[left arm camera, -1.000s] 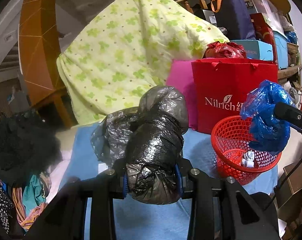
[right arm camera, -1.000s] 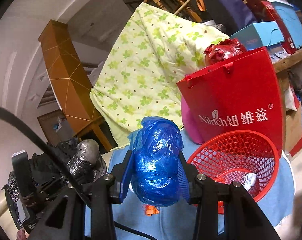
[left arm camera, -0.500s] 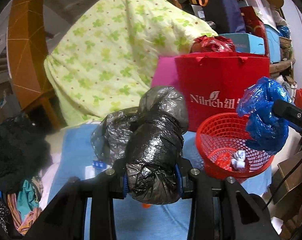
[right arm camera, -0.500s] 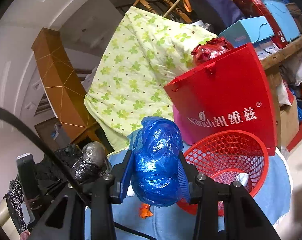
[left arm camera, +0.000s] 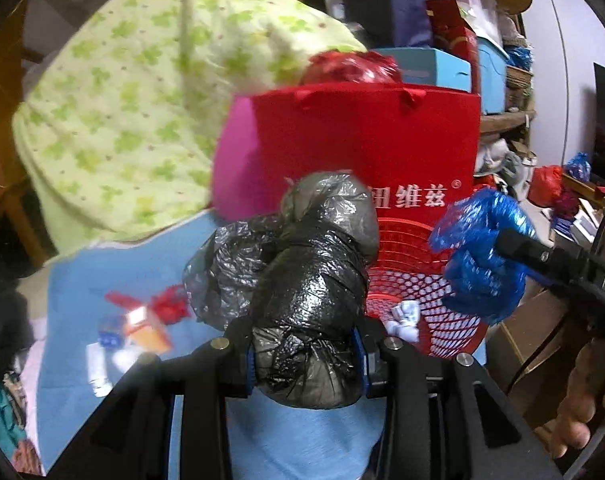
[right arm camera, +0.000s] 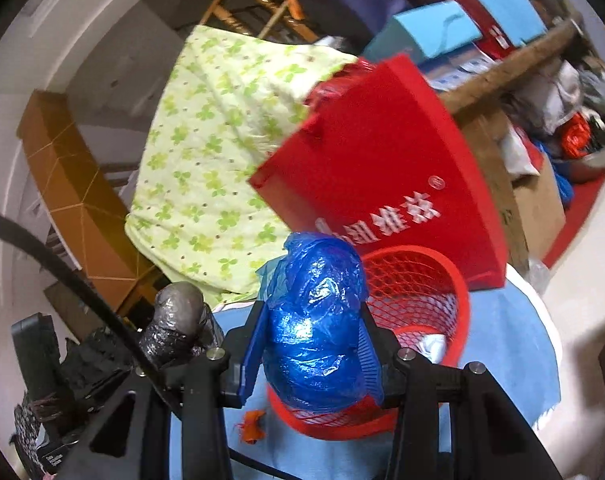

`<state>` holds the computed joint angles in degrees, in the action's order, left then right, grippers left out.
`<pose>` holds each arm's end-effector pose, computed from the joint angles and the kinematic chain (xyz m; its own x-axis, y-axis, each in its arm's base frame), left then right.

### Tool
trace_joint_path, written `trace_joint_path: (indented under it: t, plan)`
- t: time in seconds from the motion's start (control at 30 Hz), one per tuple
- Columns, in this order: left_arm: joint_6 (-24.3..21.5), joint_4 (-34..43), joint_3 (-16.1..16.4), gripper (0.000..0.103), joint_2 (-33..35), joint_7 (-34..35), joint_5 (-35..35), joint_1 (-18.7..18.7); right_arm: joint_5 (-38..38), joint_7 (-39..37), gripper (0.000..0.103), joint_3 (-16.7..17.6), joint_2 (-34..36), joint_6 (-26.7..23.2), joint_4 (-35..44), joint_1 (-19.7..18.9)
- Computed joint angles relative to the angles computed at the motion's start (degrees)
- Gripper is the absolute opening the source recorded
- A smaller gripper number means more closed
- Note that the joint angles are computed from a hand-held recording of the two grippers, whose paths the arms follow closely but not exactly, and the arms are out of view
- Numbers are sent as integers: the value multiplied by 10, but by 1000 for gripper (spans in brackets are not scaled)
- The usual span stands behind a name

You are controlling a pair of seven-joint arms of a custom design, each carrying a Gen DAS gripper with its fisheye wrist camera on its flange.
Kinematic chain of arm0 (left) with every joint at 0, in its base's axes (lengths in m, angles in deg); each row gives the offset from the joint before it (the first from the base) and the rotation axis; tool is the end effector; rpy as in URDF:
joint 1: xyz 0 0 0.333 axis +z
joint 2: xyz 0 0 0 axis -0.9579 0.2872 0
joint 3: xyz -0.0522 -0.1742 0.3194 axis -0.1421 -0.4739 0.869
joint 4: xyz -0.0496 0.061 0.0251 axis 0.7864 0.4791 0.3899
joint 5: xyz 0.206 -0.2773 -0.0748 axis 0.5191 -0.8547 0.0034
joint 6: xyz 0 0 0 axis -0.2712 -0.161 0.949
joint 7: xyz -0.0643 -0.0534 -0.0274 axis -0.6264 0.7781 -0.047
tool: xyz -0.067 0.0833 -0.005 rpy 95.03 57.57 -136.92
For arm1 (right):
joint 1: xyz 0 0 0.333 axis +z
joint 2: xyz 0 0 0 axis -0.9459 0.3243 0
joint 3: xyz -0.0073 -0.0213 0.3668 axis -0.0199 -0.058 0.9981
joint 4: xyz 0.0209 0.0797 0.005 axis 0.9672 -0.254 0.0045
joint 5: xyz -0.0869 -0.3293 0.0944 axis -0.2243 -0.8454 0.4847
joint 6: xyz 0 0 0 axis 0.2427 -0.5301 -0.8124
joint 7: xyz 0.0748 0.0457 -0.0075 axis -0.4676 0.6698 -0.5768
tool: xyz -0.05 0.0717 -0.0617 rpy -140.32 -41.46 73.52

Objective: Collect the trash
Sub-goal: 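Open both tools to drop the bags into the basket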

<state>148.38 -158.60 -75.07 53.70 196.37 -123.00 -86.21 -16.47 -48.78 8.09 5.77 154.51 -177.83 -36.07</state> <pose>0.6159 -0.3428 0.5734 -0.8916 -0.4316 -0.1374 -0.1501 0.5677 -0.8094 0.4088 0.3446 0.5108 -0.4931 -0.5864 -0.6426 0.1058 0.6927 -0.7134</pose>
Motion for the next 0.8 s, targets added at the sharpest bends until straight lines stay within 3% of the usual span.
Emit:
trace_joint_path:
  t: [0.1,0.23,0.3,0.37,0.43,0.7,0.8]
  plan:
    - [-32,32,12,39,22,-38,30,-22,3,33,47,-6,-8,28,-22,-9]
    - [-37,54,17,41,45,-63,64,-44,4,60,47,-10,-7,55,-35,-21]
    - [-33,59,26,51,54,-84,87,-57,3,75,51,-12,-6,67,-38,-26]
    - [-33,59,20,57,56,-90,88,-51,-3,97,55,-15,-7,86,-44,-32]
    - [-37,59,11,61,58,-86,82,-39,-10,114,68,-15,-6,89,-46,-34]
    - [-15,37,6,61,46,-58,59,3,-18,50,68,-6,6,56,-16,-20]
    - [28,9,23,64,37,-48,65,12,-30,16,68,-6,14,52,5,-13]
